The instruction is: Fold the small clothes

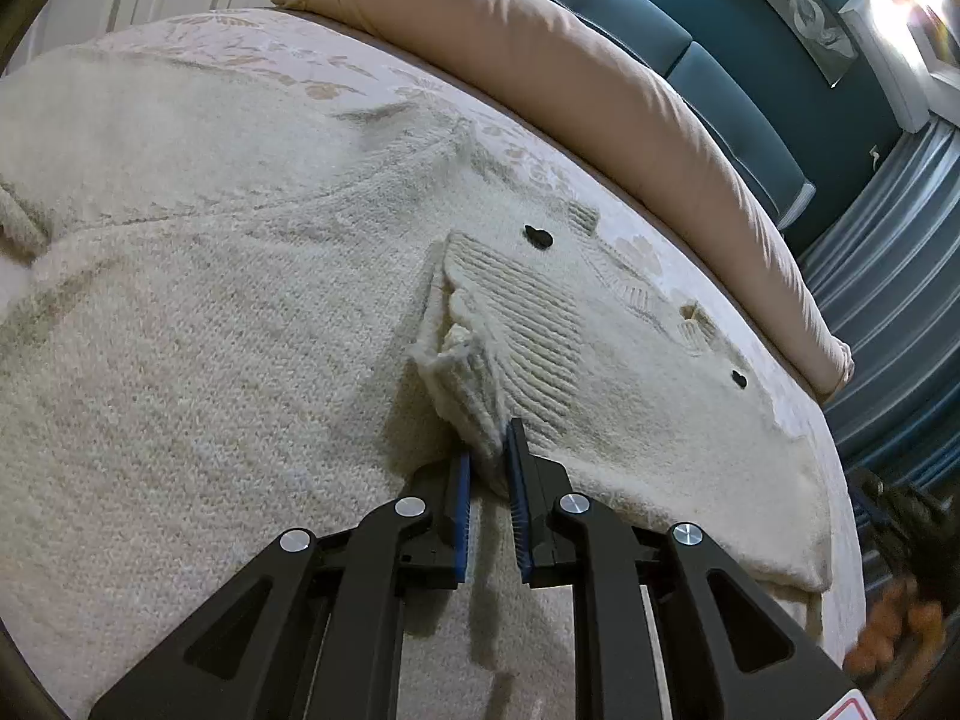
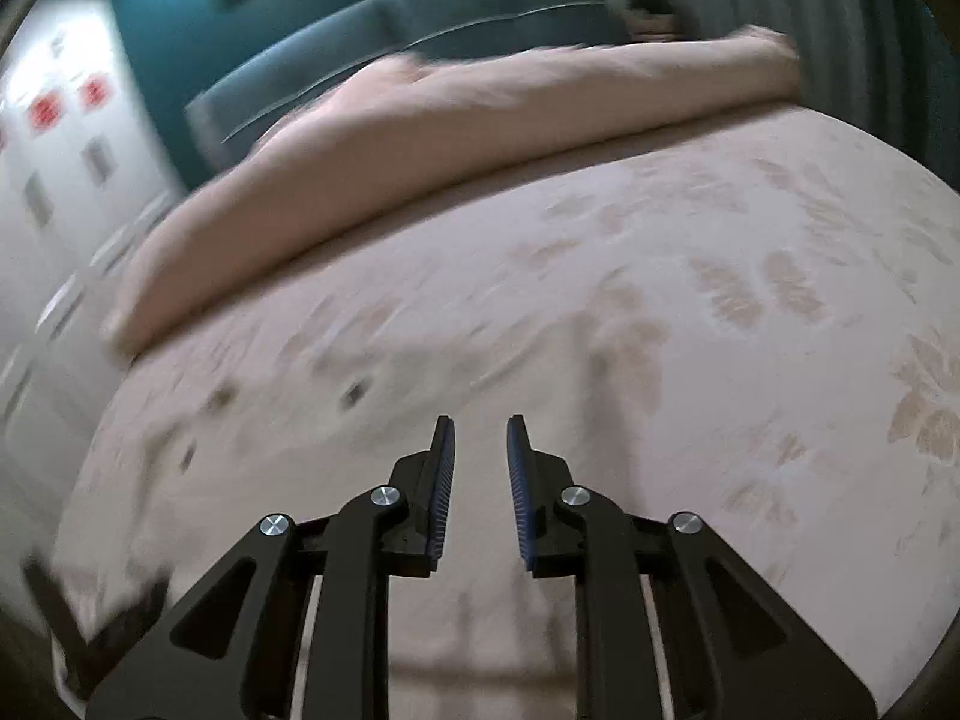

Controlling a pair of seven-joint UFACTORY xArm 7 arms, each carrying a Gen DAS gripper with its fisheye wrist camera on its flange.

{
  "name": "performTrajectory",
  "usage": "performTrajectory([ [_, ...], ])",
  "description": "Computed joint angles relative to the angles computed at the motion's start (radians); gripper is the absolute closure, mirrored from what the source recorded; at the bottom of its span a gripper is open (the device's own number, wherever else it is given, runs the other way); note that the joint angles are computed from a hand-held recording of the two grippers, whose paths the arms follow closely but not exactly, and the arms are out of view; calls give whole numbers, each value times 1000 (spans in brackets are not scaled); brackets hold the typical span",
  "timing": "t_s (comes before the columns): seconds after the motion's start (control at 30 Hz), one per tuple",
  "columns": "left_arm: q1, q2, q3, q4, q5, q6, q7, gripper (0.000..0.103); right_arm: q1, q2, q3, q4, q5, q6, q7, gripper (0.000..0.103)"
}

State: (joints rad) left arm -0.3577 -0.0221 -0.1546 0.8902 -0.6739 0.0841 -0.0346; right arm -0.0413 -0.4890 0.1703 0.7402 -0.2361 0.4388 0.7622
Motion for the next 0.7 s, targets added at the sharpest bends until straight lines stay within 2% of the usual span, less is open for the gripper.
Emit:
performTrajectory([
  [0.03, 0, 0, 0, -1, 2, -1, -1, 88, 50, 4, -21, -10, 30, 30, -55, 86],
  [0.07, 1, 0, 0, -1, 11, 1, -8, 88, 62, 0, -23, -24, 31, 67, -84, 89],
  [0.13, 0, 1, 1, 0, -5, 1, 5, 88, 24, -36, 4, -94, -18, 128, -58, 93],
  [0.17, -1, 1, 1, 1, -14, 2, 12, 88, 44, -86, -27, -140, 0, 98, -42, 97],
  [0.2, -2, -1, 1, 1, -24, 3, 18, 88, 31, -138, -24, -164, 21, 111, -10, 102],
  [0.23, -3, -4, 2, 0, -50, 5, 39, 88, -3, -210, 8, -179, 51, 165, 26, 102],
  [0.3, -10, -12, 9, 2, -142, 20, 107, 88, 6, -297, 34, -185, 42, 268, 76, 93],
  [0.37, -17, -47, 22, -15, -247, 52, 180, 87, 54, -375, 75, -197, 53, 364, 90, 93],
  [0.43, -11, -108, 23, -75, -202, 66, 124, 89, 129, -453, 110, -223, 89, 440, 111, 91],
  [0.5, -6, -222, 26, -177, -130, 86, 67, 89, 216, -527, 148, -267, 148, 488, 154, 81],
  [0.53, -4, -278, 28, -225, -101, 98, 44, 87, 246, -560, 164, -282, 165, 513, 177, 79],
  [0.6, -15, -433, 59, -341, -72, 156, 28, 84, 296, -599, 226, -286, 181, 574, 231, 76],
  [0.7, 30, -678, 66, -494, 49, 292, -29, 83, 351, -644, 278, -263, 152, 683, 250, 74],
])
